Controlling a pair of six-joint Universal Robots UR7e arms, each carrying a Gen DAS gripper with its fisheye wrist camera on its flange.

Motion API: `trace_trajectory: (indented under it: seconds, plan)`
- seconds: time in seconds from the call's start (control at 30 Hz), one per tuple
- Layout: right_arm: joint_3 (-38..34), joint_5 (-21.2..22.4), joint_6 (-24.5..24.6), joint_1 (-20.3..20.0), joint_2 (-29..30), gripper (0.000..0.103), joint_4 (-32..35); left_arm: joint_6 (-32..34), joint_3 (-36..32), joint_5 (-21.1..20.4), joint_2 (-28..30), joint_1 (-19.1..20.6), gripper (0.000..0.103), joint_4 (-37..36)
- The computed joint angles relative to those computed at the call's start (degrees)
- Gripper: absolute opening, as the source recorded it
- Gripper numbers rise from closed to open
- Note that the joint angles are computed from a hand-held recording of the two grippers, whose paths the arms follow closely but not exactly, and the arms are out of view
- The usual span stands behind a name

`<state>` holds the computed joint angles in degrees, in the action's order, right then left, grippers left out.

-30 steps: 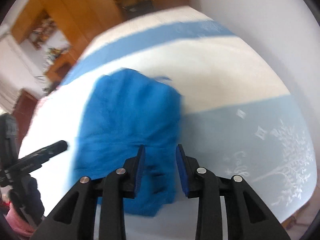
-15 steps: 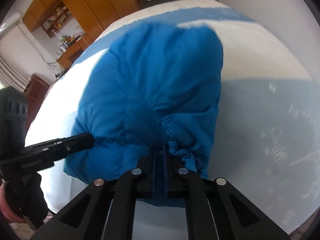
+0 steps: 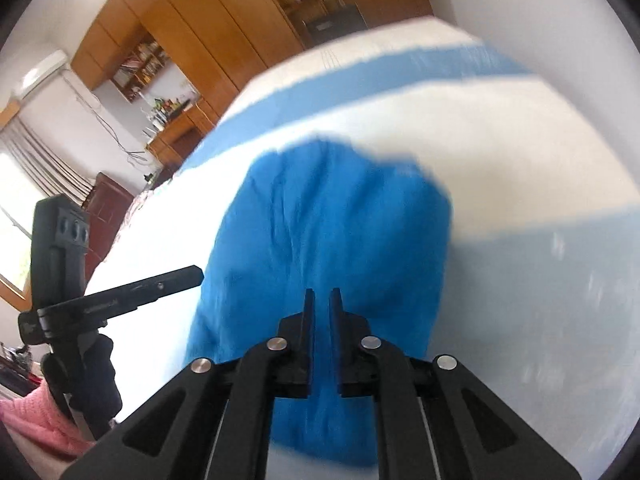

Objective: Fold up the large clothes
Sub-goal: 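Grasp the bundle end with both grippers and fold it over, then open both grippers and release the folded blue jacket onto the bed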

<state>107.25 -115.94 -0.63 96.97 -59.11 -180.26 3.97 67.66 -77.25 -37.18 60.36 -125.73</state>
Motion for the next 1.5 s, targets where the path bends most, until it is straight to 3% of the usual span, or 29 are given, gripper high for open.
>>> trace_trajectory:
  seconds: [0.13,0.23,0.3,0.4,0.5,0.57,0.63,0.7,0.8,0.9,1.0,1.07,1.2,1.3,1.4,1.43,1.5]
  plan:
    - [-9.38,-1.04,-6.31,0.38,4.40,0.008,2.96,-1.06,-13.66,-0.04,7.72,0.93,0.009,7.62]
    - [-15.93,-4.71,-6.83,-0.07,7.89,0.008,8.76,-0.88,-21.73,1.42,13.01,0.77,0.009,11.28]
    - [-19.25,-8.86,-5.79,-0.25,10.25,0.004,11.78,-1.75,-28.01,1.65,16.90,1.18,0.009,15.73]
    - [-21.49,-9.09,-0.51,-2.53,10.87,0.000,19.33,-3.33,-36.53,1.99,21.88,1.76,0.007,23.07]
    - [-23.01,-11.98,1.22,-2.91,12.29,0.000,23.81,-3.52,-41.60,1.74,25.06,2.12,0.005,26.81]
    - [-23.24,-11.11,2.52,-3.56,11.96,0.000,25.60,-3.79,-46.52,1.88,27.76,2.31,0.004,29.97]
    - [-22.21,-8.94,4.21,-3.83,10.65,0.000,25.60,-4.33,-46.92,1.71,27.74,2.27,0.004,30.48]
    - [-19.67,-7.03,4.30,-3.85,8.77,0.000,22.80,-4.09,-42.04,3.08,24.86,1.72,0.004,27.08]
    - [-14.91,-5.11,1.94,-2.38,6.04,0.005,16.04,-1.18,-25.99,5.97,15.97,0.36,0.015,15.64]
    - [-10.21,-5.21,-0.04,-0.31,3.91,0.005,11.34,1.81,-13.27,8.18,9.00,-1.01,0.016,6.02]
    - [-8.48,-6.90,-0.14,0.51,3.93,0.005,9.48,3.57,-6.35,8.77,5.46,-1.37,0.016,1.15]
    - [-8.45,-7.85,0.95,-0.13,4.81,0.002,10.01,3.76,-4.25,8.82,4.87,-1.07,0.017,0.69]
    - [-6.41,-3.19,3.46,-2.99,4.54,0.000,8.73,4.42,-4.54,8.37,5.99,0.09,0.019,0.02]
    - [-5.62,-3.20,3.92,-2.36,3.18,0.001,9.31,3.40,-5.45,8.65,5.83,-0.20,0.020,2.02]
    - [-4.13,-2.80,3.84,-1.29,1.46,0.013,8.02,2.44,-4.41,8.56,4.24,-0.46,0.035,2.33]
    - [-3.68,-3.00,3.69,-0.93,0.95,0.017,7.43,2.58,-3.78,8.72,3.59,-0.58,0.047,1.80]
    - [-2.92,-3.53,3.67,-0.50,0.07,0.029,6.74,3.83,-1.72,8.95,1.89,-0.81,0.059,-0.49]
